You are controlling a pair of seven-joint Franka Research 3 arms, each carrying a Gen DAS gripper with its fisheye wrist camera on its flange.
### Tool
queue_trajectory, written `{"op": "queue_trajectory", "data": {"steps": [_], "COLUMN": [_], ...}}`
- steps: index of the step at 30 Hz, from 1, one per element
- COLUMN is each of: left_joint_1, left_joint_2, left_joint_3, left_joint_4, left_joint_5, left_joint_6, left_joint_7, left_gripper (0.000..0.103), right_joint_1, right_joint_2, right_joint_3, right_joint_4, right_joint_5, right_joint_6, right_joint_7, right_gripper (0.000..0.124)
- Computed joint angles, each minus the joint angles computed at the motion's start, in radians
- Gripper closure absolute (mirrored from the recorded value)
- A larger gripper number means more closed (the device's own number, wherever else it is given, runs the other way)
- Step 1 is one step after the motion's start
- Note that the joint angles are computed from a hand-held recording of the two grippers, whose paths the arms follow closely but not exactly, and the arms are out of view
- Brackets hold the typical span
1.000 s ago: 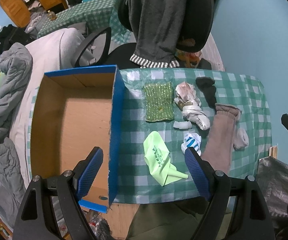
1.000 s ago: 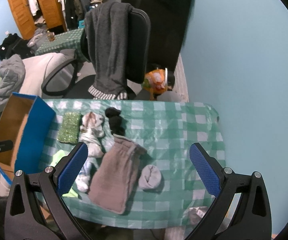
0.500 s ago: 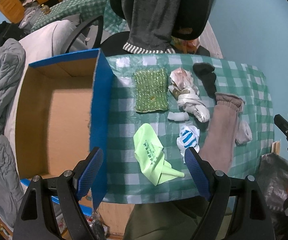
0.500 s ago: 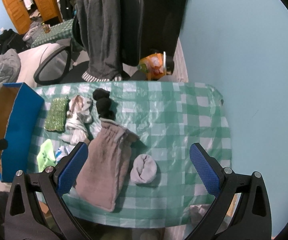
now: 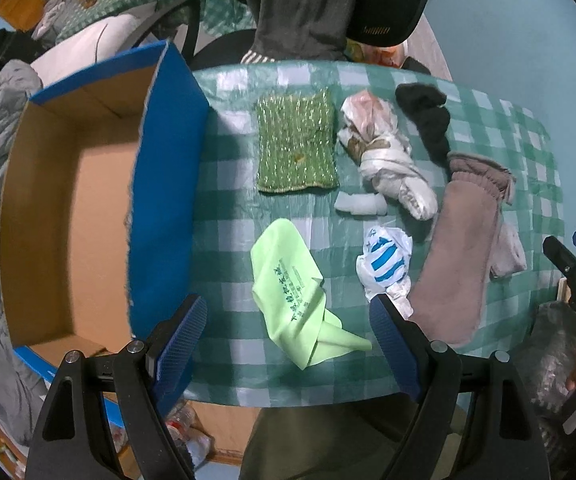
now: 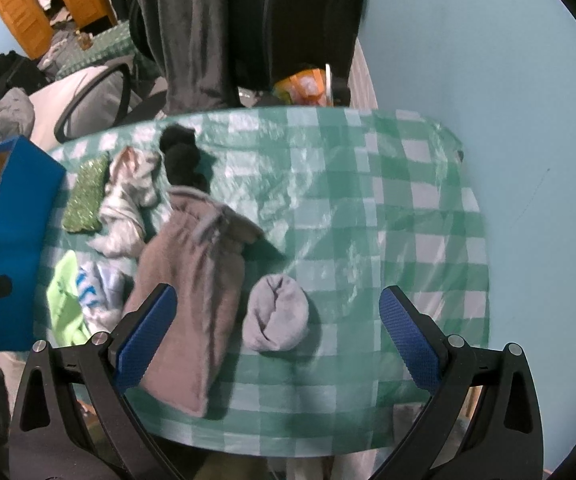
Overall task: Organize soft objects
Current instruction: 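Reach the left tool to the light-green cloth while the right tool reaches the grey sock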
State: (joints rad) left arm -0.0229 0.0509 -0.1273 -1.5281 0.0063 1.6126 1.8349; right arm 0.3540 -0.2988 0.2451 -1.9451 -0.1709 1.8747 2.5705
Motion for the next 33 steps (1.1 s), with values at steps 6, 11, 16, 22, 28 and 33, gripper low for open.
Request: {"op": "queue_trajectory", "data": {"steps": [6, 11, 16, 22, 28, 33], "left_joint_1": [0.000, 0.000, -0.001, 0.002, 0.003, 0.004], "left_joint_2": [-0.010, -0.026, -0.039, -0.039, -0.022, -0.006], "left_joint_3": [0.001, 0.003, 0.005, 0.009, 0.007, 0.005], "left_joint_4": [-0.055, -0.104, -0.148, -0.171, -0.182, -0.187], "left_joint_5": [0.010, 0.015, 0.026, 0.018, 0.025, 0.040], "left_joint_6": [0.015, 0.033, 0.049, 0.047, 0.053, 0.070], "left_joint_7": [-0.030, -0.047, -0.067, -0.105, -0.126, -0.131], "left_gripper": [0.018, 0.018, 0.018, 0.018, 0.018, 0.018], "right_joint_1": [0.002, -0.001, -0.003, -0.006, 0.000, 0.007], "right_joint_2": [-0.010, -0.014, -0.020, -0.011, 0.007, 0.027], "right_joint_3": [-0.012, -0.014, -0.019, -0.015, -0.018, -0.022], "right_joint_4": [-0.056, -0.090, -0.114, -0.122, -0.117, -0.109], "right_joint_5": [0.033, 0.053, 0.070, 0.074, 0.070, 0.067], "right_joint_6": [0.018, 0.038, 0.045, 0.049, 0.046, 0.037], "right_joint_7": [-0.019, -0.027, -0.038, -0.045, -0.056, -0.068], "right_gripper": [0.023, 0.023, 0.026, 0.027, 0.027, 0.032]}}
